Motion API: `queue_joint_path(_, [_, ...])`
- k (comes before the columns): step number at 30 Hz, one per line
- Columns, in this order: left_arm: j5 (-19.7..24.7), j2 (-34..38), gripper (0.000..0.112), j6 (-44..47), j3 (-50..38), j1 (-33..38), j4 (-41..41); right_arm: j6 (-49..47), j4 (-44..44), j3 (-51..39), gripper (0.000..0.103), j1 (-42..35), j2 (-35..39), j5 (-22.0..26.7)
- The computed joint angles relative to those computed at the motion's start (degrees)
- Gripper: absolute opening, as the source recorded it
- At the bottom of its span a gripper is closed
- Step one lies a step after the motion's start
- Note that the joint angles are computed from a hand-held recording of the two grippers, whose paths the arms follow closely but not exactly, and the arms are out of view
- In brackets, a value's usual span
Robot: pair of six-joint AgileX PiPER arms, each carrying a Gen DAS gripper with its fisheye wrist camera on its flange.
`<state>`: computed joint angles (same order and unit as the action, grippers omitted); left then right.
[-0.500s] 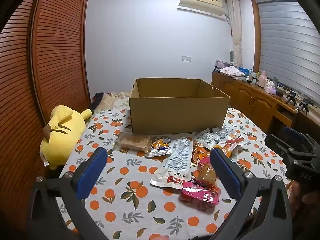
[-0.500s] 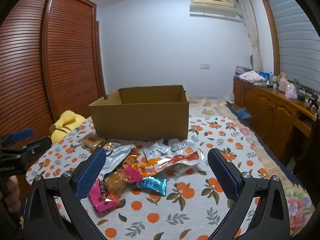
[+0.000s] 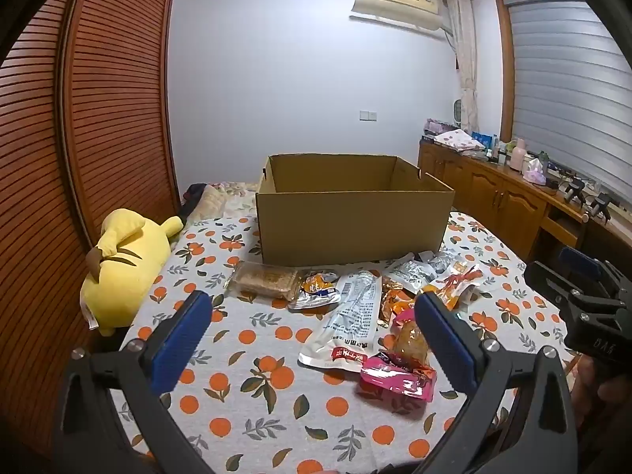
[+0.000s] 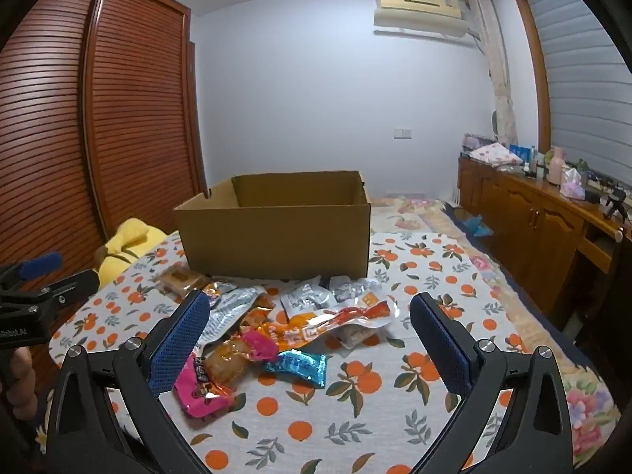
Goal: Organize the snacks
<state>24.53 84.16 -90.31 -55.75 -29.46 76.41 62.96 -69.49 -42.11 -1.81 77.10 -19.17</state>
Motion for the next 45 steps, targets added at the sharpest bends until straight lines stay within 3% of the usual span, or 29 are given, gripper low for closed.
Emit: queue_joint_path(45, [-0.7,-0.2,0.103,0.3,0.6,0.5,0.0,0.0,0.0,0.2,0.103,0.1,-0.6,0.3])
